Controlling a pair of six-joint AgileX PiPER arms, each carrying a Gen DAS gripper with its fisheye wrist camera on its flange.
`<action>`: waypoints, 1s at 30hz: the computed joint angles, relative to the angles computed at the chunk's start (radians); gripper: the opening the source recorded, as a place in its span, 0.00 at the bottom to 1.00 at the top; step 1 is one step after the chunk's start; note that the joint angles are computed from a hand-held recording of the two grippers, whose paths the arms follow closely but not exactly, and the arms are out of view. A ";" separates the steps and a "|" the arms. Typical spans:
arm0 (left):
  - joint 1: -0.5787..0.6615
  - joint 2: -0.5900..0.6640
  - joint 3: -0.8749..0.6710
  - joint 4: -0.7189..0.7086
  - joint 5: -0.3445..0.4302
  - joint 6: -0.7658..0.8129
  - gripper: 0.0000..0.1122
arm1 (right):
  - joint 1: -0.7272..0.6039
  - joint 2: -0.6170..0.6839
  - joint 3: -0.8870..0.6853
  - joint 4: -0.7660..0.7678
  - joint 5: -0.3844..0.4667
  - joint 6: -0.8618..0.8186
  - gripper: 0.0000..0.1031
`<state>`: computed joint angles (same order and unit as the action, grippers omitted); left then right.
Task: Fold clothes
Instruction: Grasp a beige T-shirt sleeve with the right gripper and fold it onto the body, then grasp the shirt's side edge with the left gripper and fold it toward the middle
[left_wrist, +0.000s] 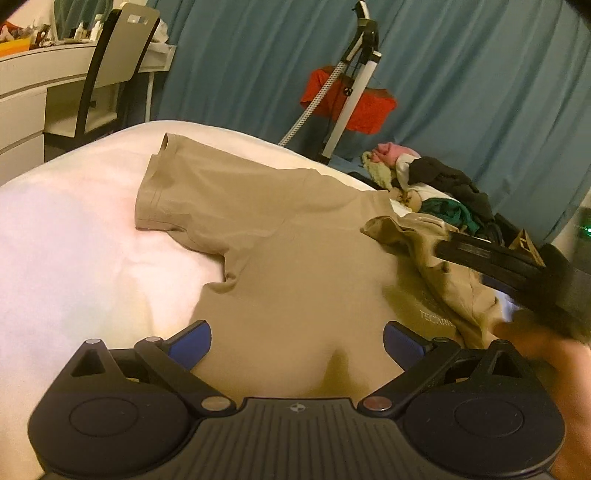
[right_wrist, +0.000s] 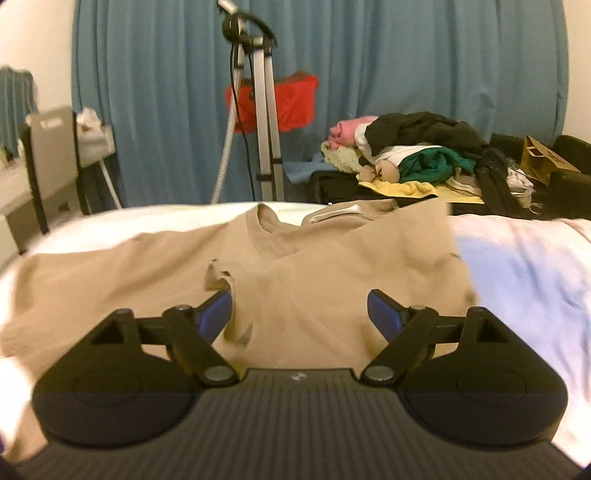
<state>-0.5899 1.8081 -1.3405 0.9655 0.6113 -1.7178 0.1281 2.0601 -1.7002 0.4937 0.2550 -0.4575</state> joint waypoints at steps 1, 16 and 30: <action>-0.006 -0.003 0.001 0.000 0.005 0.002 0.90 | -0.016 -0.074 0.089 0.100 -0.002 -0.099 0.79; -0.307 -0.112 0.045 -0.014 0.166 0.101 0.90 | -0.793 -0.863 0.887 0.692 0.685 -0.848 0.80; -0.474 0.166 -0.406 -0.377 0.266 0.441 0.73 | -1.342 -0.656 0.716 0.850 0.851 -0.909 0.81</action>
<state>-1.0642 1.9741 -1.7464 0.5890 0.8769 -1.2767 -1.2137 1.4042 -0.9842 1.3435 1.1060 -1.3668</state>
